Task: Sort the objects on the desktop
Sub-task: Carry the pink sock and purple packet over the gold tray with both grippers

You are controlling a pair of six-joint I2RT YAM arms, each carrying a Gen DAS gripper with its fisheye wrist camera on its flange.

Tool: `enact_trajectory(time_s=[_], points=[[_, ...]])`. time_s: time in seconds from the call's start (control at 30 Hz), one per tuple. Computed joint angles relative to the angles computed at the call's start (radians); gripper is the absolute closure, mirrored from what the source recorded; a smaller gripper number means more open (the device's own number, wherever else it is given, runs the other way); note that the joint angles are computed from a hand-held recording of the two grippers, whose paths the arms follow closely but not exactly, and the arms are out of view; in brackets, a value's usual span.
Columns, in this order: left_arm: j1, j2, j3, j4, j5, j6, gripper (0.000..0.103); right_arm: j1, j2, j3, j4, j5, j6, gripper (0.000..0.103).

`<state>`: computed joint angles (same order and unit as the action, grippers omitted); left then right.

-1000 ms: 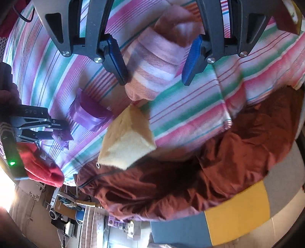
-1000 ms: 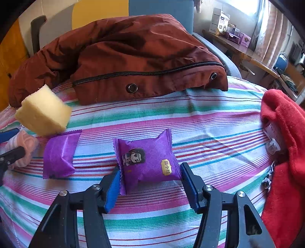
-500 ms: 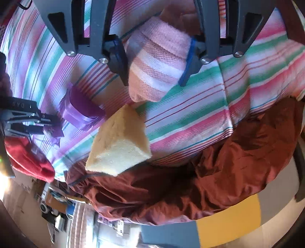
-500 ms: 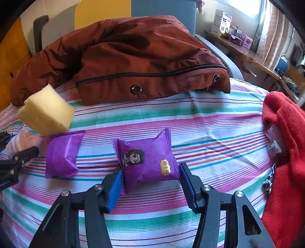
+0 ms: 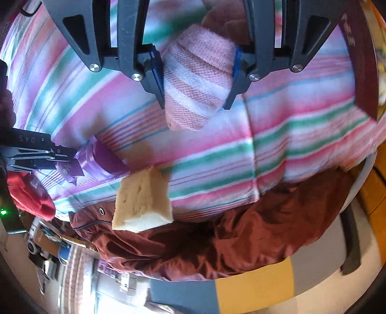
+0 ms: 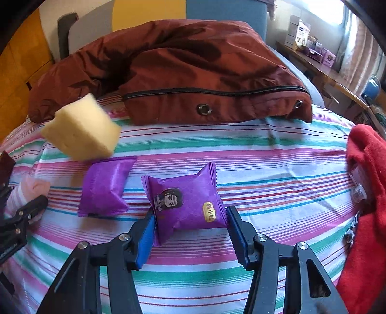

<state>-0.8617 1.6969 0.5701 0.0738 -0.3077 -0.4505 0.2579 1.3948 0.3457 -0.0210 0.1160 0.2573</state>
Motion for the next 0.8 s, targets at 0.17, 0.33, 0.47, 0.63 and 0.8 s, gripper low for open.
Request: enact_trajectory(time_s=[0.17,0.33,0.47,0.63,0.8], points=[[-0.036,-0.087,-0.081,-0.009,-0.041,-0.058,0.059,0.017,0.021,0.035,-0.007,0.0,-0.002,0.047],[-0.044,-0.185,-0.144,-0.04,-0.063,-0.098,0.059,0.199,0.01,0.034,-0.055,0.1,0.154,0.047],[-0.06,-0.293,-0.184,-0.087,-0.09,-0.122,0.059,0.287,-0.015,0.007,-0.075,0.13,0.223,0.046],[-0.08,-0.414,-0.206,-0.163,-0.123,-0.136,0.059,0.312,-0.016,0.011,-0.09,0.132,0.24,0.046],[-0.118,-0.517,-0.219,-0.242,-0.167,-0.163,0.059,0.304,-0.011,-0.001,-0.074,0.114,0.218,0.046]])
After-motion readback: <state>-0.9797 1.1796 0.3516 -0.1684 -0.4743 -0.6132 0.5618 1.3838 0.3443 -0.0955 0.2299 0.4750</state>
